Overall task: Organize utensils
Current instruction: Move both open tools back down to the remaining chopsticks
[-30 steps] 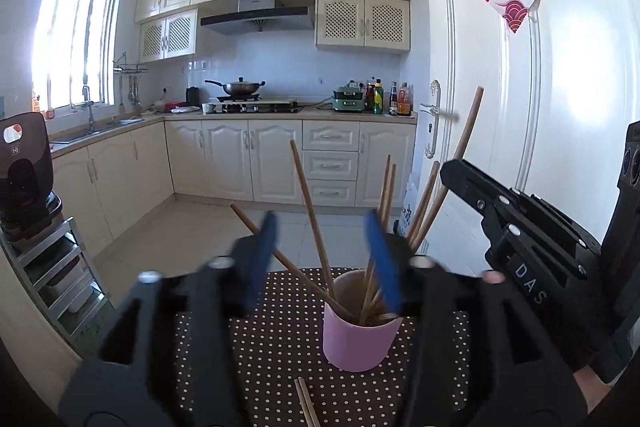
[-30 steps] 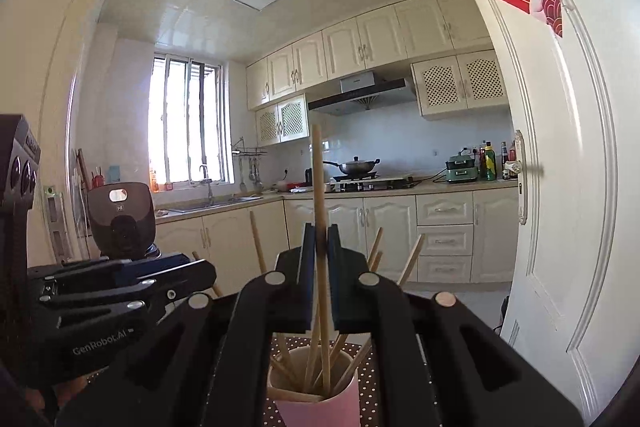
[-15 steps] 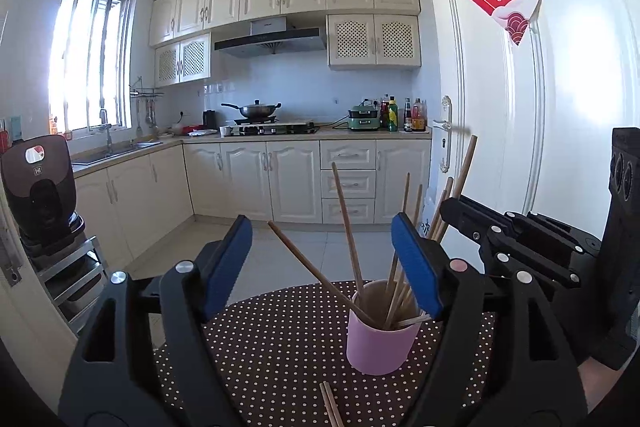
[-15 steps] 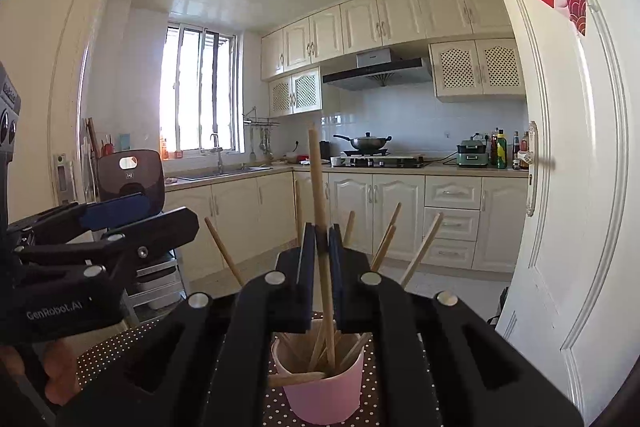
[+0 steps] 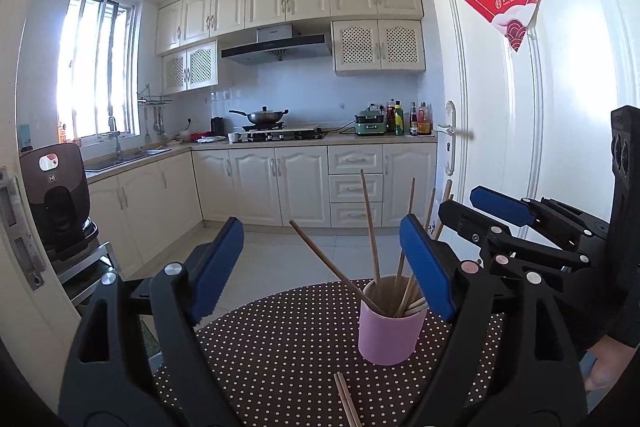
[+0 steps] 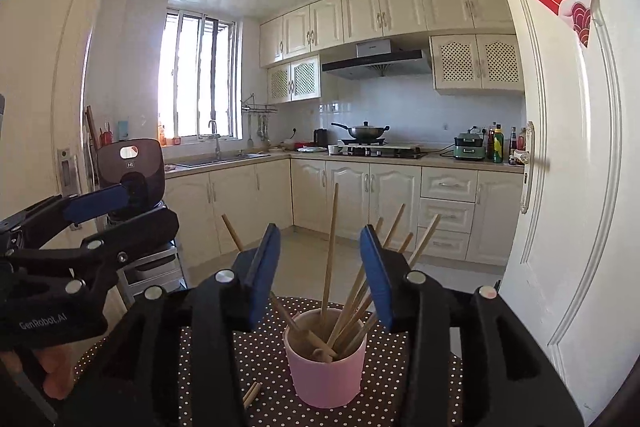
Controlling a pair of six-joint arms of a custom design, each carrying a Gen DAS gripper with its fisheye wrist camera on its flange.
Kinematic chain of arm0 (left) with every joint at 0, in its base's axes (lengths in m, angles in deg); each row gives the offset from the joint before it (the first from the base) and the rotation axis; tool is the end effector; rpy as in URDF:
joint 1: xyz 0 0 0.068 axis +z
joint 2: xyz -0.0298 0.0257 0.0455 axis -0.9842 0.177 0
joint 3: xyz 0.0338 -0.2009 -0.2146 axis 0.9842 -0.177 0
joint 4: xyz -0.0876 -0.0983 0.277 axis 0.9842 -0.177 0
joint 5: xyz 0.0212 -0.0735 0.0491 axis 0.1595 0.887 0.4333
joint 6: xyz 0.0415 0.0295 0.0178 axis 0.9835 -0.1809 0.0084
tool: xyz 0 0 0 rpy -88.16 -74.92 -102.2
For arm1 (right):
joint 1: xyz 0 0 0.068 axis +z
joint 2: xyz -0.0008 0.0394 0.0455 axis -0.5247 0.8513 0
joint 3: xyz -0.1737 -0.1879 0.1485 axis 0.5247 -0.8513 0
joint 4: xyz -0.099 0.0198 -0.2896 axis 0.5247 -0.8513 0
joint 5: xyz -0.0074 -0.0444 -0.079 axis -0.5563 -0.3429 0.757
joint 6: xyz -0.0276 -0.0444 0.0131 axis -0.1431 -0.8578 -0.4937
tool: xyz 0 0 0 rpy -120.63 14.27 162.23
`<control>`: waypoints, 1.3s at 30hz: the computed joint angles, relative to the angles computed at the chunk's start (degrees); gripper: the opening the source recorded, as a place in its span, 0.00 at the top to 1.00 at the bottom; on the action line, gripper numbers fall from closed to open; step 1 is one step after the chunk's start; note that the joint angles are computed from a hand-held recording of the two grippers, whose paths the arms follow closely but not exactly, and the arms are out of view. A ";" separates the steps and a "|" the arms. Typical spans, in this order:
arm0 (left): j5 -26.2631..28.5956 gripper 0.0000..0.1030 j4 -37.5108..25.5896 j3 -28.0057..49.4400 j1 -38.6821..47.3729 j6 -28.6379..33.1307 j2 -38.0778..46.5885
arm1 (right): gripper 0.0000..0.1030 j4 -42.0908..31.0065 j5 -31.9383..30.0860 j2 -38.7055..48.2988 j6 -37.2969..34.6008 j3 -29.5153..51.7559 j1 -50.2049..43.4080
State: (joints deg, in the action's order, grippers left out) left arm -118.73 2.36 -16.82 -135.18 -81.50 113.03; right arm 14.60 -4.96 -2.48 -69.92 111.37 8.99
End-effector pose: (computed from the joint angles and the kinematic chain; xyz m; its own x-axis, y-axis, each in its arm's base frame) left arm 0.1762 -0.2246 0.2611 -0.1326 0.1357 -0.9818 0.4414 0.8950 0.0640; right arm 0.1373 0.0904 0.2815 -0.1513 0.0010 -0.9885 -0.0712 0.9974 0.0120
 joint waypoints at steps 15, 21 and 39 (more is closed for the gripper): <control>-7.24 0.14 -8.56 -7.30 -4.19 1.13 -16.99 | 0.53 -11.68 29.11 0.66 8.66 4.00 30.26; -5.26 0.13 -17.49 -8.47 -2.88 -1.90 -20.15 | 0.51 -24.71 30.36 8.02 26.19 7.16 34.93; 11.67 0.12 -23.30 -12.08 11.44 -6.30 -8.31 | 0.51 -22.90 -1.95 36.21 43.59 5.64 16.45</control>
